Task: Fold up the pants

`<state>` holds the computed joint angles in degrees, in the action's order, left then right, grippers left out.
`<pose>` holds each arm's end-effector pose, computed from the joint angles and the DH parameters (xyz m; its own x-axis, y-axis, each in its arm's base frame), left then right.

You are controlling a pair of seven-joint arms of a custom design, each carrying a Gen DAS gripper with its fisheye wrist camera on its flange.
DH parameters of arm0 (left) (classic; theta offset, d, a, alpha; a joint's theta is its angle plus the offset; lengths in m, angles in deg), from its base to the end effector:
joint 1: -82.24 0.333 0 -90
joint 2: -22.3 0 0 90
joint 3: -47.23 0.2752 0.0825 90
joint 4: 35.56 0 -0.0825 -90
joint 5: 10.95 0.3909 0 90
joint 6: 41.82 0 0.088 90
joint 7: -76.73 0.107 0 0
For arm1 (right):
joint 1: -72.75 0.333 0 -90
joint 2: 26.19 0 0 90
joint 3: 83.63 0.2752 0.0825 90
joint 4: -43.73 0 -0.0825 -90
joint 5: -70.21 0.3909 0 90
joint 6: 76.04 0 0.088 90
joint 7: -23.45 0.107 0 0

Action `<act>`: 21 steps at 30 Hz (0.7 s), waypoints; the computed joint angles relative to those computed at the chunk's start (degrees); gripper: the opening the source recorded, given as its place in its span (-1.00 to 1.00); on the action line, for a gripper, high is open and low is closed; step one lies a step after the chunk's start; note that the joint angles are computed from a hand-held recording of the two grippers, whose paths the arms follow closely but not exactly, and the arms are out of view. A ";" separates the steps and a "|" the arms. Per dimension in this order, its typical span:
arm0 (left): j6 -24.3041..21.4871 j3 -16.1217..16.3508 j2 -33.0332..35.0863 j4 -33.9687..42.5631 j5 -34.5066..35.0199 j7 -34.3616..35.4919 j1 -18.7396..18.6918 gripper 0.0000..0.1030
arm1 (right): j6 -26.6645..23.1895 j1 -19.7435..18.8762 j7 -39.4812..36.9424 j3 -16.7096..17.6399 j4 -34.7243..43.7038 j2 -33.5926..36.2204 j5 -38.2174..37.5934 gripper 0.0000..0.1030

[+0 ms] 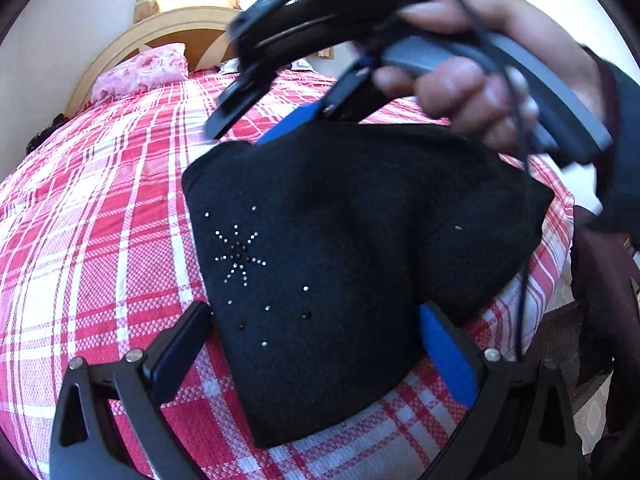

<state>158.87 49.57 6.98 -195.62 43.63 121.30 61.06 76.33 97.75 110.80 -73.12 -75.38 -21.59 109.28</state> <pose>0.3434 -0.2212 0.3335 -0.5885 -0.8012 0.1087 -0.5701 0.3159 -0.7584 0.4997 0.3330 0.3960 0.2056 -0.8283 -0.5213 -0.9429 -0.0251 -0.3321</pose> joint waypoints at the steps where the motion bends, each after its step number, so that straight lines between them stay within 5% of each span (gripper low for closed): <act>1: 0.34 0.52 0.24 0.17 0.68 -0.45 -0.24 1.00 | -4.27 -0.56 -1.13 -0.15 3.04 2.23 0.94 -0.14; 4: 0.47 -0.05 0.44 0.42 1.34 -0.63 0.43 1.00 | -12.38 -1.46 -1.35 0.14 9.67 7.22 -0.81 -0.15; 7: 0.45 -1.11 0.95 0.85 0.48 0.00 1.14 1.00 | -13.29 -1.60 -2.49 1.05 10.21 7.40 -0.63 -0.84; 14: 0.22 -2.74 1.34 0.63 -4.05 2.58 1.28 1.00 | -2.71 1.34 6.13 -0.25 4.83 2.87 -12.88 -0.89; 19: 0.39 -0.99 1.46 0.99 -2.37 1.17 0.04 1.00 | -5.50 0.47 6.62 0.62 8.00 8.21 -14.79 -0.88; 21: 1.51 0.59 1.37 1.07 0.34 -1.20 -0.08 1.00 | -1.70 0.41 5.79 1.09 6.15 7.34 -14.23 -0.81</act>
